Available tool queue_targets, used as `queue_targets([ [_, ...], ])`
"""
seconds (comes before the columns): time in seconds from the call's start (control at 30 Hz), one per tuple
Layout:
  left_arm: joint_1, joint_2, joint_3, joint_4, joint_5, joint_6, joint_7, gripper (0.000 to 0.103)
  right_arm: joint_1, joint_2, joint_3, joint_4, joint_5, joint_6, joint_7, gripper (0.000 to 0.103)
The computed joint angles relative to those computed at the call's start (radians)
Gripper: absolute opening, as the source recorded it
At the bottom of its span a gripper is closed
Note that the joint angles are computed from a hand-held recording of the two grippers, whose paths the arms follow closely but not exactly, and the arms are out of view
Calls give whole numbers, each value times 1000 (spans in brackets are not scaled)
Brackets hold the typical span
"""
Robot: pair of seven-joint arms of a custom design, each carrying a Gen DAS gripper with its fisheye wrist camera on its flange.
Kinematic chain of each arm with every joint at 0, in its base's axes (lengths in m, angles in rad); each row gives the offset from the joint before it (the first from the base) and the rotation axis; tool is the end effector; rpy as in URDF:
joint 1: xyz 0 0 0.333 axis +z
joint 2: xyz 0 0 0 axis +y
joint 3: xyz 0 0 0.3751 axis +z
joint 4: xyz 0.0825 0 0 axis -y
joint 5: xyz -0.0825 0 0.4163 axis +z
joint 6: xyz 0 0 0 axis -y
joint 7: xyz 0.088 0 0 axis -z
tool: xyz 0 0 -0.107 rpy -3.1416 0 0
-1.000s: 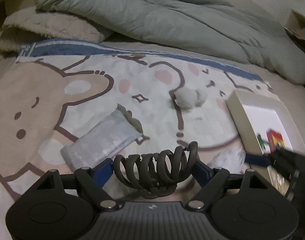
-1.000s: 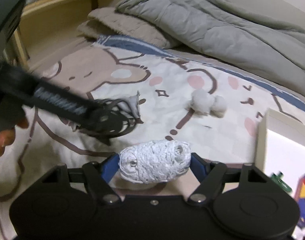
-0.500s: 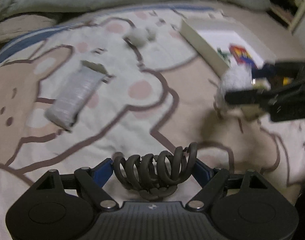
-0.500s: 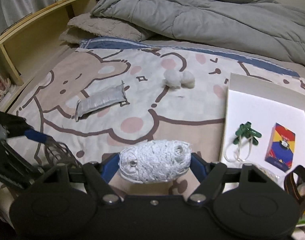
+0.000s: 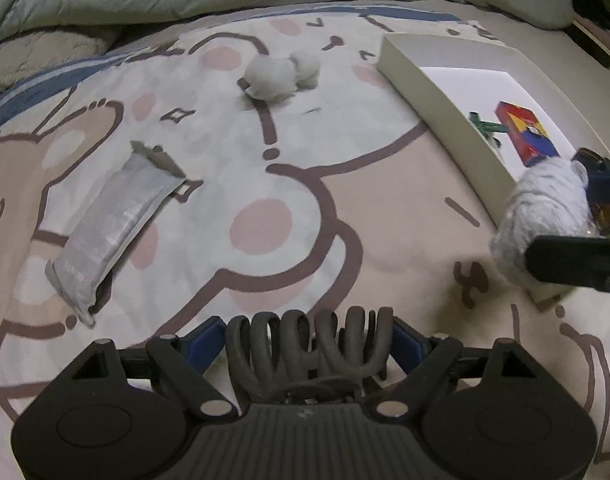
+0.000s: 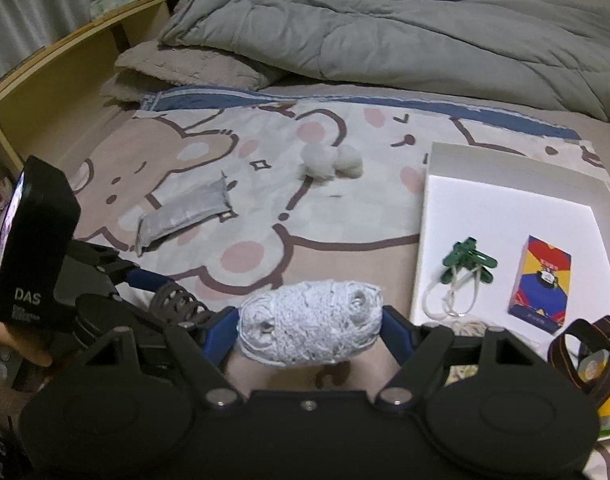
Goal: Organize objects
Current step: 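Lift the white bundle with the right tool while the left tool lifts the claw clip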
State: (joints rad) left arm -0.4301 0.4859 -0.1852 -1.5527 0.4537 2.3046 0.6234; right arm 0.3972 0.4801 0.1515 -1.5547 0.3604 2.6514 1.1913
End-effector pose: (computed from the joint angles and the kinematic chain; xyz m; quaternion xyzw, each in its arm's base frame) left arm 0.6482 -0.4162 0.4381 -0.7287 0.6551 -0.1358 0.1462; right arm 0.6891 0.3823 0.4798 -0.8377 0.4296 -0.0705 0.3298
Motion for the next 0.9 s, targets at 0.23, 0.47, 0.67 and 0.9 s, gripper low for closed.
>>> queue_targets([
  [0.23, -9, -19, 2, -30, 10, -8, -18, 96, 4, 15, -16, 16, -17, -25, 32, 78],
  [0.47, -15, -31, 21, -47, 52, 34, -160, 95, 10, 15, -17, 9, -37, -22, 36, 78],
  [0.67, 13, -26, -4, -45, 10, 59, -137, 68, 23, 19, -30, 10, -60, -20, 56, 78],
  [0.9, -1, -58, 20, -71, 44, 106, -204, 55, 23, 23, -35, 8, -67, 46, 89, 77],
])
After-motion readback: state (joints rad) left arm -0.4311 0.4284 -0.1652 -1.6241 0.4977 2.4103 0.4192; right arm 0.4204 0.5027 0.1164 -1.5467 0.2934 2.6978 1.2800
